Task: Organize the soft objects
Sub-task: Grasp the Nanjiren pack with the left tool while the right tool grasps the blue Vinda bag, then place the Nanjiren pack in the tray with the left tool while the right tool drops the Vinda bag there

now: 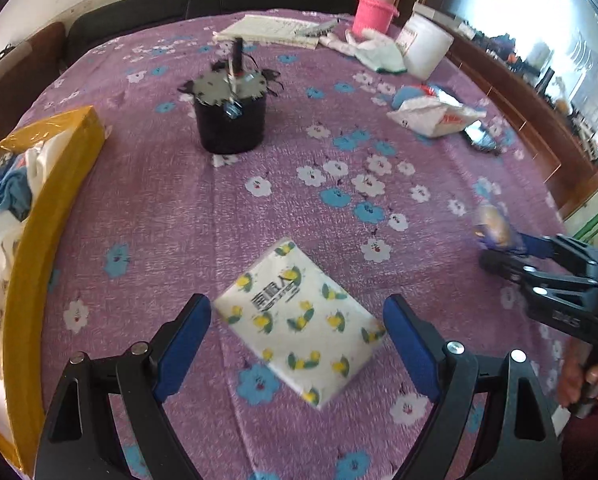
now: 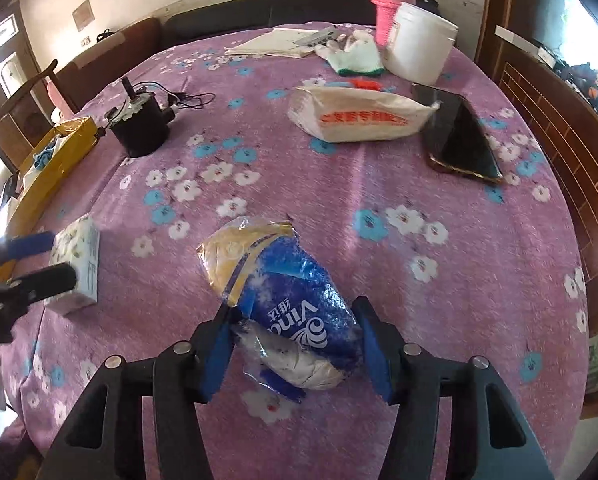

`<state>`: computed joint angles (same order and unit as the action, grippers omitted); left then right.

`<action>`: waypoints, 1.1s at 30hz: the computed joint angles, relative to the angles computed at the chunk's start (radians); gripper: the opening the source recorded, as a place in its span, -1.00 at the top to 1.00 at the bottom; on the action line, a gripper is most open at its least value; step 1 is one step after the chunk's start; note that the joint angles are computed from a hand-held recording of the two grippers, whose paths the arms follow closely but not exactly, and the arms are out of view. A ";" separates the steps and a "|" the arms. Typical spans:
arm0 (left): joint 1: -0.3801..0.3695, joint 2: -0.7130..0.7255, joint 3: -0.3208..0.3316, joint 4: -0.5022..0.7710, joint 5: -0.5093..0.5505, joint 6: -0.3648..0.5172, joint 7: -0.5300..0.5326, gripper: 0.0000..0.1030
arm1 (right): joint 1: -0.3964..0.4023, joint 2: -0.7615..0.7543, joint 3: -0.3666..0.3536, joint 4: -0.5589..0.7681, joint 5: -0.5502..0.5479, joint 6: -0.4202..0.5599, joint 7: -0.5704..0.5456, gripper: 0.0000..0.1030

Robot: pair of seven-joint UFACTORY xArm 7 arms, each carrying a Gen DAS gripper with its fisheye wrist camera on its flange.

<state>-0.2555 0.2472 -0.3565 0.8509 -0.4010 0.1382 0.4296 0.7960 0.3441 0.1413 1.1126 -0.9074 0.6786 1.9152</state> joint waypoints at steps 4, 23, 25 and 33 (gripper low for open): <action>-0.026 0.023 0.021 0.002 0.053 -0.020 -0.034 -0.69 | 0.002 -0.020 0.011 -0.023 0.016 0.025 -0.004 -0.26; 0.306 -0.270 -0.202 -0.111 -0.874 0.195 0.776 -0.32 | 0.041 0.032 0.021 0.081 0.069 0.160 -0.079 -0.09; 0.315 -0.308 -0.139 -0.126 -0.917 0.267 0.799 -0.32 | 0.049 0.032 0.020 0.092 0.061 0.159 -0.074 -0.08; 0.346 -0.349 0.092 -0.160 -0.993 0.248 0.852 -0.32 | 0.104 0.136 0.005 0.305 0.023 0.208 -0.165 -0.08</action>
<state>0.0905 -0.1014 -0.2650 0.6910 -1.3944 0.3866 1.2820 0.8998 0.4801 0.1463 1.4176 -0.8845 0.8865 1.7505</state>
